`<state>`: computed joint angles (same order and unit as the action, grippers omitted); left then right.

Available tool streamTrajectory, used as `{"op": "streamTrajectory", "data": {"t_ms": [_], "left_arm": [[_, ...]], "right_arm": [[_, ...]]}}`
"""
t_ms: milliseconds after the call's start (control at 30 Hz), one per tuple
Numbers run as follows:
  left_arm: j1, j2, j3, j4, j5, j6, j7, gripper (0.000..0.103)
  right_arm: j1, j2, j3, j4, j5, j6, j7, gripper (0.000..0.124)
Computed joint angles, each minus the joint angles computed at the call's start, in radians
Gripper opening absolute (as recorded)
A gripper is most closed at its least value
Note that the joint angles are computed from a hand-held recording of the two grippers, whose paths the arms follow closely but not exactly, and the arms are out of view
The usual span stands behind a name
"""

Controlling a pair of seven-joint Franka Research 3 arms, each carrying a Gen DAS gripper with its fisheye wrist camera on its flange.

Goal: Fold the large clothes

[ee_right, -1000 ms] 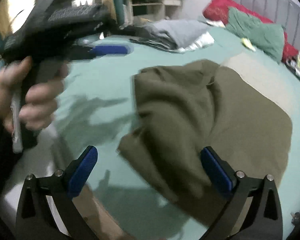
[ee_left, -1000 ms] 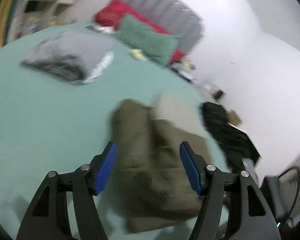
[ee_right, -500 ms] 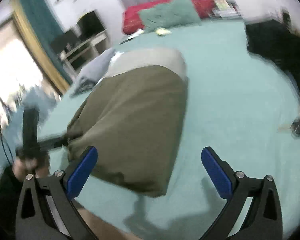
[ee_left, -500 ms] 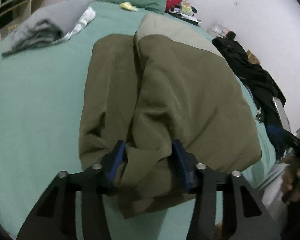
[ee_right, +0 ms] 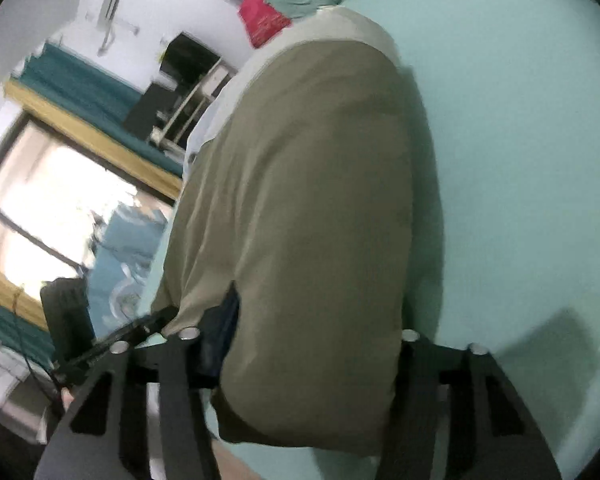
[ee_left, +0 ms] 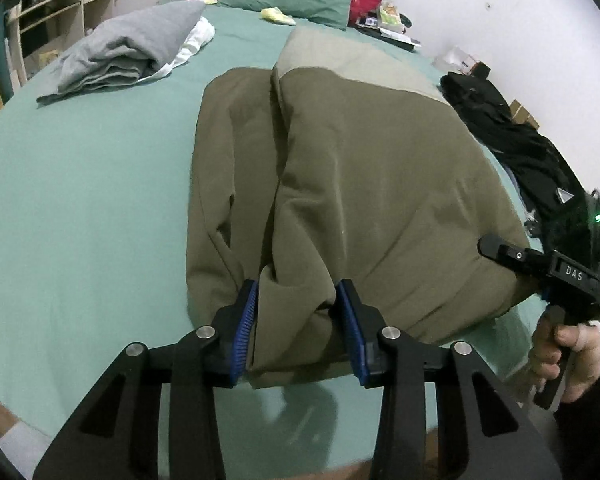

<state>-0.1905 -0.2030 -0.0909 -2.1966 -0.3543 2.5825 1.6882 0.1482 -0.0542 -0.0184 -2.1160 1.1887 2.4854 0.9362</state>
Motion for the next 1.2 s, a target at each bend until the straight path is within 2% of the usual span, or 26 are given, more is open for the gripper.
{"op": "streamTrajectory", "data": {"t_ms": [167, 233, 300, 367, 467, 533, 567, 633, 667, 867, 1033, 1100, 1167, 1200], "left_arm": [[-0.042, -0.082, 0.020, -0.033, -0.100, -0.087, 0.054, 0.043], [-0.060, -0.122, 0.021, -0.057, -0.124, -0.099, 0.068, 0.049], [-0.080, -0.162, 0.019, -0.083, -0.140, -0.100, 0.061, 0.059], [-0.101, -0.180, 0.024, -0.094, -0.156, -0.107, 0.055, 0.061], [-0.111, -0.173, 0.019, -0.096, -0.158, -0.091, 0.020, 0.072], [-0.100, -0.144, 0.007, -0.083, -0.124, -0.093, -0.031, 0.073], [-0.094, -0.126, 0.002, -0.072, -0.112, -0.099, -0.059, 0.073], [-0.096, -0.096, 0.009, -0.050, -0.123, -0.098, -0.066, 0.073], [-0.091, -0.089, 0.006, -0.042, -0.120, -0.094, -0.078, 0.074], [-0.060, -0.051, -0.016, 0.032, -0.067, -0.063, -0.170, 0.077], [-0.071, 0.026, -0.043, 0.149, -0.033, -0.061, -0.187, 0.078], [-0.076, 0.071, -0.058, 0.197, -0.037, -0.064, -0.178, 0.078], [-0.068, 0.133, -0.086, 0.253, 0.041, -0.075, -0.221, 0.078], [-0.063, 0.164, -0.097, 0.280, 0.089, -0.087, -0.245, 0.078]], "right_arm": [[-0.002, -0.131, 0.004, -0.046, -0.276, 0.012, 0.124, 0.046], [-0.012, -0.176, 0.000, -0.067, -0.394, 0.003, 0.162, 0.046], [-0.025, -0.215, -0.006, -0.092, -0.498, -0.010, 0.200, 0.046], [-0.047, -0.273, -0.005, -0.144, -0.598, -0.021, 0.252, 0.046], [-0.075, -0.268, -0.011, -0.176, -0.709, -0.017, 0.297, 0.050], [-0.078, -0.249, -0.021, -0.214, -0.722, -0.005, 0.318, 0.057], [-0.082, -0.240, -0.009, -0.231, -0.744, 0.029, 0.347, 0.063], [-0.077, -0.242, 0.004, -0.244, -0.777, 0.084, 0.366, 0.066], [-0.071, -0.236, 0.002, -0.232, -0.785, 0.084, 0.366, 0.068], [-0.047, -0.212, -0.055, -0.149, -0.704, -0.013, 0.294, 0.074], [-0.080, -0.264, -0.054, -0.151, -0.765, -0.100, 0.275, 0.080], [-0.092, -0.277, -0.052, -0.148, -0.791, -0.125, 0.280, 0.088], [-0.102, -0.296, -0.055, -0.148, -0.796, -0.118, 0.277, 0.101], [-0.107, -0.313, -0.056, -0.156, -0.797, -0.104, 0.276, 0.102]]}}
